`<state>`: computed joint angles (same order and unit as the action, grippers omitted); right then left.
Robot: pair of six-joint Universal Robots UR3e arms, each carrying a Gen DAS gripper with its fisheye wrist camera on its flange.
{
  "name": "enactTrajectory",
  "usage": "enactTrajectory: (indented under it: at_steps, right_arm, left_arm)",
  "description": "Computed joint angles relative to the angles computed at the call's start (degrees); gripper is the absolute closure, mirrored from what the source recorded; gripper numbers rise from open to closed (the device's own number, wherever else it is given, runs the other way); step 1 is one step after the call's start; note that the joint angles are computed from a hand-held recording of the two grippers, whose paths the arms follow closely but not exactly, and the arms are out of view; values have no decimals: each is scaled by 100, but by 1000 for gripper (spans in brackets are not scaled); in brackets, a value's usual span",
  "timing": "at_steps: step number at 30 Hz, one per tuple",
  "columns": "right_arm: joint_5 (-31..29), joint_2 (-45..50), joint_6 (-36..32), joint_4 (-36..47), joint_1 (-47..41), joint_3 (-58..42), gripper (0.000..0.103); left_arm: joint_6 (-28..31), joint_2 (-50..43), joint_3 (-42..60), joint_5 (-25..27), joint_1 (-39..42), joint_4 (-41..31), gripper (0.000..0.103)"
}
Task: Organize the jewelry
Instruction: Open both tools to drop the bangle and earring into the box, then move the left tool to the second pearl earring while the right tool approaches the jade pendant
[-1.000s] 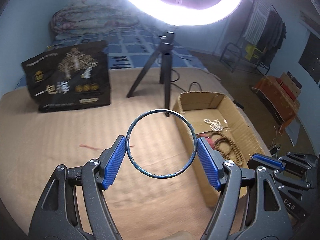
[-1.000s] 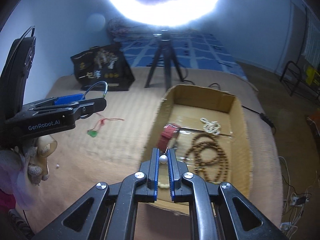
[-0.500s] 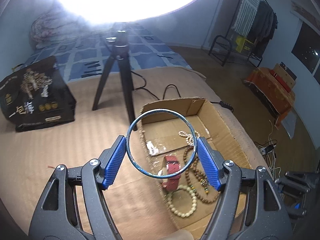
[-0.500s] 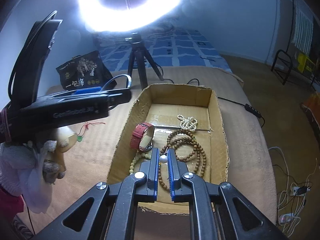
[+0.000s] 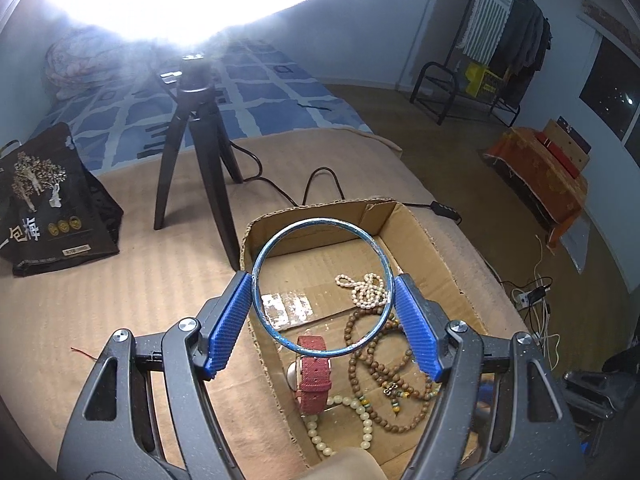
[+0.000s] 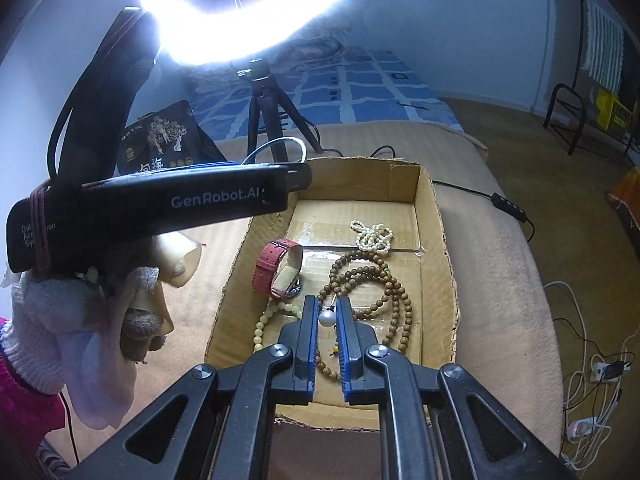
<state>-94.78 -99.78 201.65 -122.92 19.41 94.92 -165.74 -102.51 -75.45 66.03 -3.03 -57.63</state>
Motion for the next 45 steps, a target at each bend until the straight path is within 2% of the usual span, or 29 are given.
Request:
enactTrajectory:
  at_steps: [1,2,3,5,7,18,26,28,31,35,41,45]
  right_arm:
    - [-59,-8,28,-30,18,10,71]
    - [-75,-15,33,-40,12,14,64]
    - [-51,-37,34,-48,-5,28,61]
    - [24,-81,38,-45,-40,46,47]
    - [6,-111,46,-73,-31,74,41]
    - [-209,-318,238,161,121,-25,30]
    - [-406,-491,388,289,430,-232,20]
    - [-432,-496,433,344,527,-307,20]
    - [-533,-430,531,388,699,-445,19]
    - [-554,-305,587,319,884,-598,9]
    - [-393,81,630,394,1174,-1065,9]
    - [-324,264,667,339,1348,-1289,9]
  left_arm:
    - [0,-60,98,28,-27,-95,29]
    - [16,-85,141,17,-28,-160,29]
    - [16,-105,181,18,-37,-195,29]
    - [-6,-115,223,55,-49,-242,28]
    - [-24,-78,223,57,-50,-270,28]
    - [156,787,-344,-15,290,-397,28]
    - [573,1968,-1021,-268,1043,-915,28]
    - [855,2412,-1316,-423,1381,-1051,28]
    - [1324,2913,-1554,-388,1747,-1298,28]
    - [2021,3573,-1649,-638,2578,-2205,28]
    - [3489,4389,-1381,-1138,4140,-3947,28]
    - [5215,4816,-646,-1668,5725,-5943,28]
